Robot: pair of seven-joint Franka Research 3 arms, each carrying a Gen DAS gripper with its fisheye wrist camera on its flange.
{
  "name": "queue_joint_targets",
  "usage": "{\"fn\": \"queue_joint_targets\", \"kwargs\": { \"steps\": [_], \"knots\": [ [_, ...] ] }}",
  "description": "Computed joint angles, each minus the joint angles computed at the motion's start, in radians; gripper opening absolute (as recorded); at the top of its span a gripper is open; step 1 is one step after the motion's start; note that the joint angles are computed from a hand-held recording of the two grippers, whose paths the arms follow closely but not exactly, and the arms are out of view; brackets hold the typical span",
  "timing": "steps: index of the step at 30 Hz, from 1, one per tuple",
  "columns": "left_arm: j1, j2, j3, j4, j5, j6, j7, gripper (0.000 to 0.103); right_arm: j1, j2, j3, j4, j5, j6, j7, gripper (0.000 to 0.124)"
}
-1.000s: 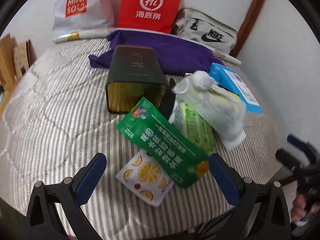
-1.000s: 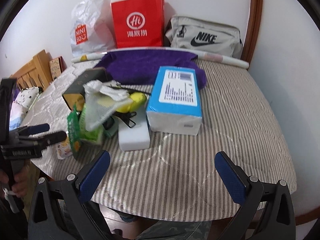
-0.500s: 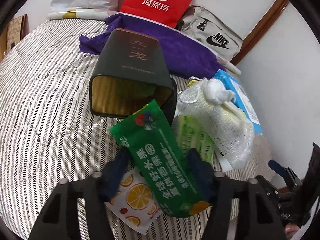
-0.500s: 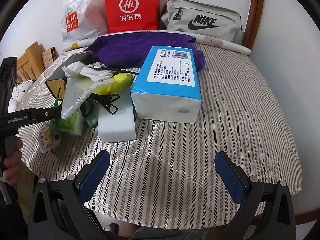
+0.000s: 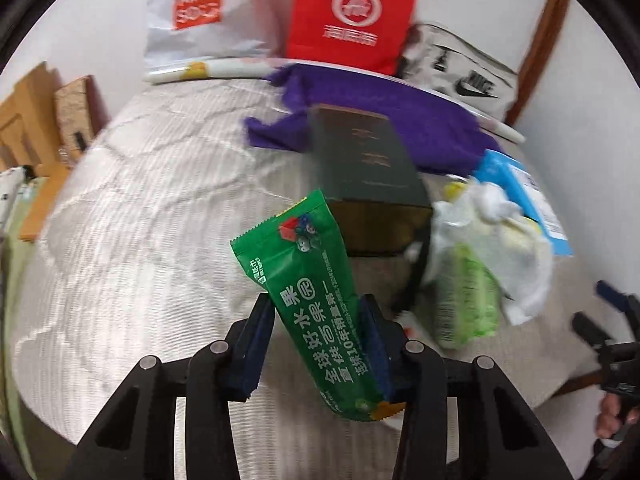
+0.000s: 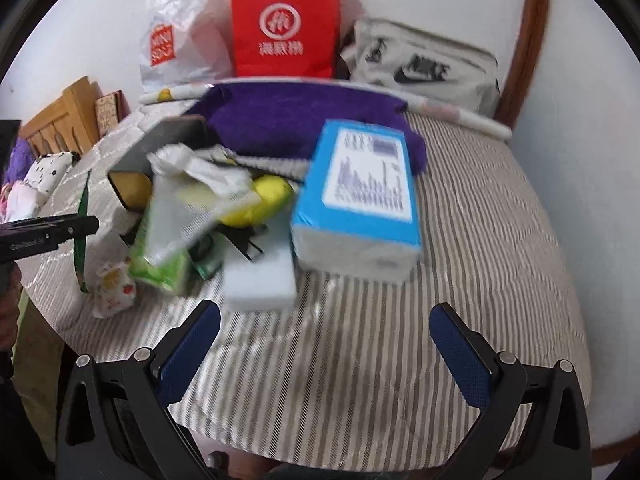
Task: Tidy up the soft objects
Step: 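Grasp the white knotted plastic bag with the right tool while left holds the green packet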
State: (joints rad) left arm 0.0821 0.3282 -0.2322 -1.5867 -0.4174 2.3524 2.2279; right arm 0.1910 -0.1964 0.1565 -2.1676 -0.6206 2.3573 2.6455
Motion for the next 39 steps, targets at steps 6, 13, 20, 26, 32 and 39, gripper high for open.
{"fn": "queue_joint_targets", "kwargs": {
  "steps": [6,13,20,26,32,39],
  "knots": [
    [-0.018,0.074,0.008,0.077,0.075,-0.021,-0.077,0.041,-0.004,0.064,-0.016,0.080,-0.058,0.126,-0.030,0.103],
    [-0.016,0.122,-0.013,0.115,0.108,-0.026,-0.096,0.041,0.020,0.197,-0.067,0.210,-0.095,0.284,-0.125,0.101],
    [0.003,0.149,-0.028,0.159,0.087,-0.066,-0.089,0.041,0.075,0.304,-0.127,0.301,-0.092,0.347,-0.234,0.095],
    [0.005,0.160,-0.030,0.180,0.083,-0.087,-0.087,0.041,0.104,0.366,-0.146,0.349,0.072,0.315,-0.437,0.044],
    [0.007,0.164,-0.031,0.182,0.075,-0.089,-0.081,0.041,0.138,0.333,-0.180,0.305,0.061,0.360,-0.424,0.031],
    [-0.006,0.139,-0.020,0.147,0.106,-0.057,-0.091,0.041,0.122,0.246,-0.161,0.226,0.000,0.474,-0.334,0.031]
  ]
}}
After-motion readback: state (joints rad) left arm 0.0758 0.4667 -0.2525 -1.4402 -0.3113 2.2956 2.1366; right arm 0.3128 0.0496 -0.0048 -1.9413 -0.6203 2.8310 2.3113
